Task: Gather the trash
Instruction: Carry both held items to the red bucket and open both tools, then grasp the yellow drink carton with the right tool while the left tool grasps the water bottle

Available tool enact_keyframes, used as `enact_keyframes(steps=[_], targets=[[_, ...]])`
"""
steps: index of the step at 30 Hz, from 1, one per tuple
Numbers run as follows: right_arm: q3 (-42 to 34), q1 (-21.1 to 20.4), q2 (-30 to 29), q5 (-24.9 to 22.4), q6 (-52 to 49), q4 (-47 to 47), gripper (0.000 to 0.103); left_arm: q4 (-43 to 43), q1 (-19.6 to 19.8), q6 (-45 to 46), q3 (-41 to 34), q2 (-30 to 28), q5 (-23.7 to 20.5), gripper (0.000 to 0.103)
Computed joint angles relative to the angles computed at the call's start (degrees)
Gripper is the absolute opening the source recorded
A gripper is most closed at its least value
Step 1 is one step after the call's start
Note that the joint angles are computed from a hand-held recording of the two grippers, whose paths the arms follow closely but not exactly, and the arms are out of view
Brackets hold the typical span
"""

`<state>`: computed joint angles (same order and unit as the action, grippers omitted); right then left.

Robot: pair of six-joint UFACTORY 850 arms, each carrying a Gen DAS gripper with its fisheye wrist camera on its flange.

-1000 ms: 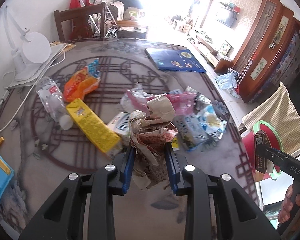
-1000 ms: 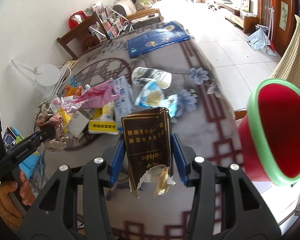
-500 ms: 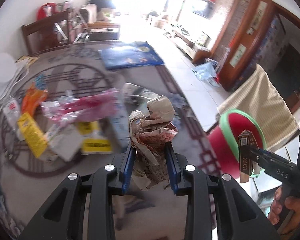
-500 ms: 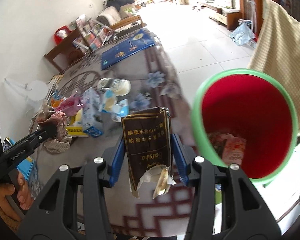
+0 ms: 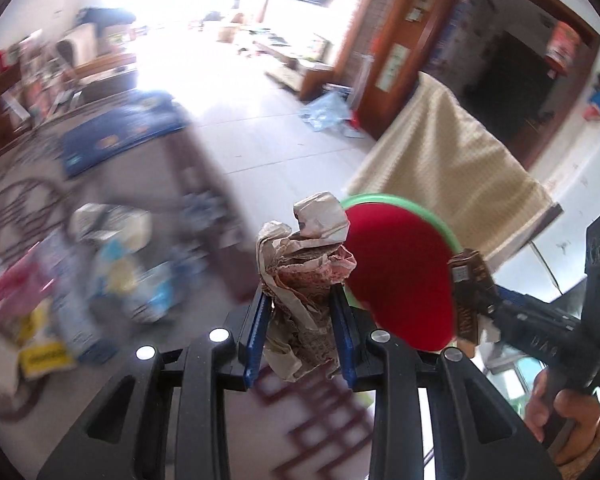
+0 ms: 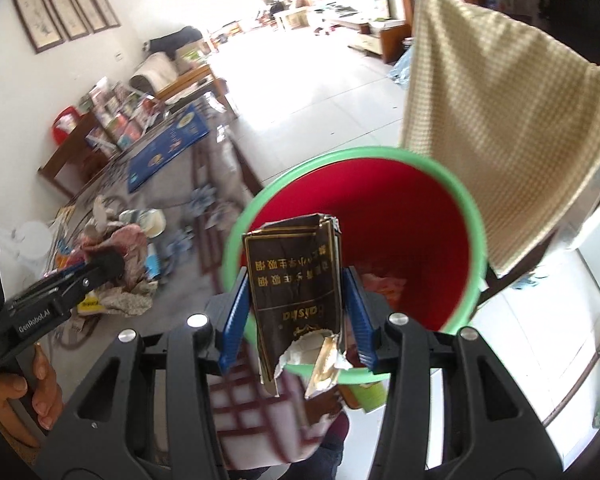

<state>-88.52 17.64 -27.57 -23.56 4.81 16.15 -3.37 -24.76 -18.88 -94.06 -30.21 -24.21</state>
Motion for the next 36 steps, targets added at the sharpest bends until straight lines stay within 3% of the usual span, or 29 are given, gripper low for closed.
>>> enact_keyframes(steps=[4,9,12,13,14,19,23,29,36], targets=[[0.1,-1.6,0.4,0.8,2.7,-2.3,0.045,-6.6,-1.3,8.0,-10.3,-7.0,-4.2,0.028],[0.1,-2.7,0.4,1.6,6.5,-5.7,0.045,-7.9,-2.5,10.5,-18.8,-12.8,-8.3,0.029],[-0.1,-3.0,0.1,1.8,7.9,-6.8,0.050,-9.5,-2.6,12.9,-22.1,-14.9,-10.5,0.050],[-0.4,-3.1,-0.1,1.5,8.1,-6.9,0.055,-7.7,-2.8,11.6,-22.1,-14.8,-10.2,0.065],[-0.5,-3.2,-0.2,1.3,9.0,-7.6,0.060,-7.5,-2.8,11.4,-20.4,-13.7,-8.5,0.068],[-0.2,-3.0,-0.2,0.9,10.3,-8.5,0.062,-9.6,-1.9,12.2,-15.4,-10.4,-6.3,0.068],[-1.0,-1.8,-0.5,0.6,10.7,-9.4,0.070,-8.5,-0.7,9.4,-8.1,-5.7,-3.4,0.067],[-4.3,0.8,-2.8,-0.8,6.3,-5.7,0.071,-6.7,2.5,0.4,5.9,3.1,0.7,0.067],[-10.4,5.5,-6.7,-3.8,2.6,-3.3,0.075,5.3,8.8,-16.0,19.1,12.5,4.9,0.068]])
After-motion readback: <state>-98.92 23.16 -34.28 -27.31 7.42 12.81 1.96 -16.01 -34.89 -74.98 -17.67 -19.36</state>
